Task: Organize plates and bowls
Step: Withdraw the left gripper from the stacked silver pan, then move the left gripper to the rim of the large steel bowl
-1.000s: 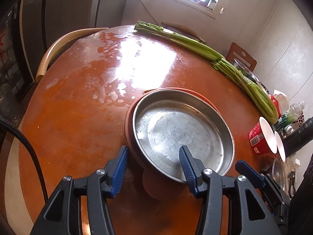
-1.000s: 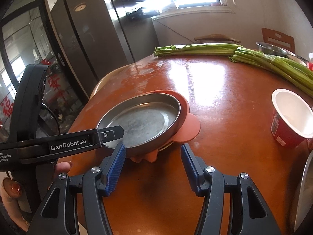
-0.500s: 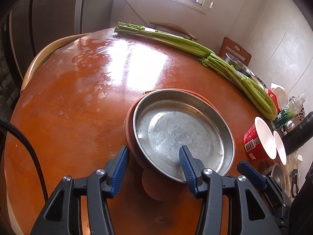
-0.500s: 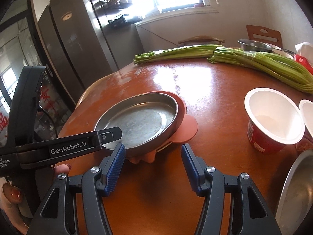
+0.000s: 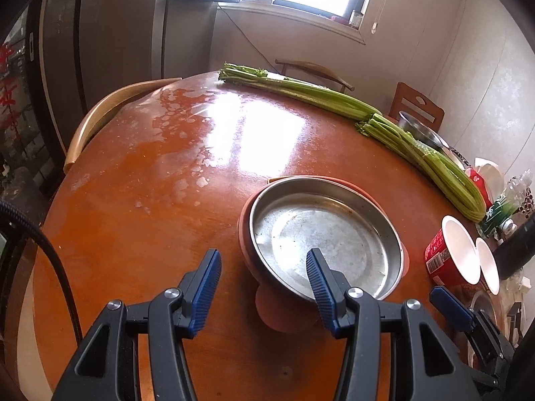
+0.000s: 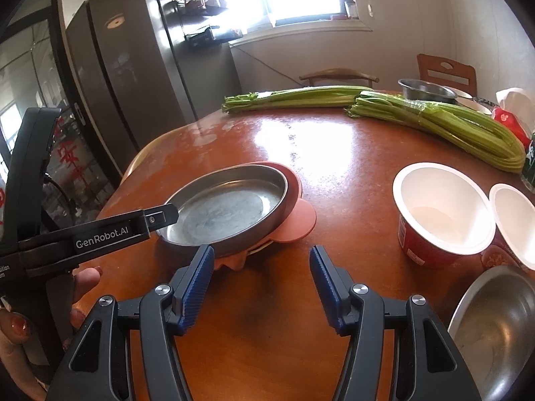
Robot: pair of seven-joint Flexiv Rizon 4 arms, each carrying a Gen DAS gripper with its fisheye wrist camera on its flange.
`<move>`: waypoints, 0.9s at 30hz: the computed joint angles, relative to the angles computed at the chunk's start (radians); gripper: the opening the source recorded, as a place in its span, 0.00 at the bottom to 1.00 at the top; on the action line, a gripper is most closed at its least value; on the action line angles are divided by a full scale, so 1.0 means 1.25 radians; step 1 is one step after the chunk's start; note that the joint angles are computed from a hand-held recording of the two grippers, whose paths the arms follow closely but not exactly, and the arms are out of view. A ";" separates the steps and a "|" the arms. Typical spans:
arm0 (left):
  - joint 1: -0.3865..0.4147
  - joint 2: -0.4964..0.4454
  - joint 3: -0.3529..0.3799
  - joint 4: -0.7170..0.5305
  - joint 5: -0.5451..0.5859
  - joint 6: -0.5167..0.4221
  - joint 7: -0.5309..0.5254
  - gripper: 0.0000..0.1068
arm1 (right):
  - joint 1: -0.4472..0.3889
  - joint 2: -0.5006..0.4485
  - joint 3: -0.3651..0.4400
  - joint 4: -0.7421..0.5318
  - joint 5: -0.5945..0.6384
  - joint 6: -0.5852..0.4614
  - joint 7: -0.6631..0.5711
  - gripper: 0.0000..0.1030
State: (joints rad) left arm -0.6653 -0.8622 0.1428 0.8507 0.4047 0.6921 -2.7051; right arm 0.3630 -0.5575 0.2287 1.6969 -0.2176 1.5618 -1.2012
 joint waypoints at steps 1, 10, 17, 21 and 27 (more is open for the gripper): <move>-0.006 0.004 0.005 0.000 0.005 -0.006 -0.003 0.49 | 0.008 0.008 -0.015 0.010 -0.002 0.007 0.004 0.59; -0.047 0.026 0.011 -0.007 0.055 -0.025 -0.016 0.49 | 0.039 0.085 -0.086 0.099 -0.019 0.068 0.044 0.59; -0.077 0.007 0.008 -0.066 0.075 -0.050 0.003 0.50 | 0.075 0.143 -0.164 0.180 -0.032 0.124 0.073 0.59; -0.096 0.004 0.014 -0.081 0.091 -0.047 -0.001 0.50 | 0.114 0.177 -0.228 0.228 -0.032 0.144 0.087 0.59; -0.113 -0.010 0.015 -0.112 0.100 -0.049 0.009 0.50 | 0.165 0.212 -0.303 0.283 -0.012 0.173 0.087 0.59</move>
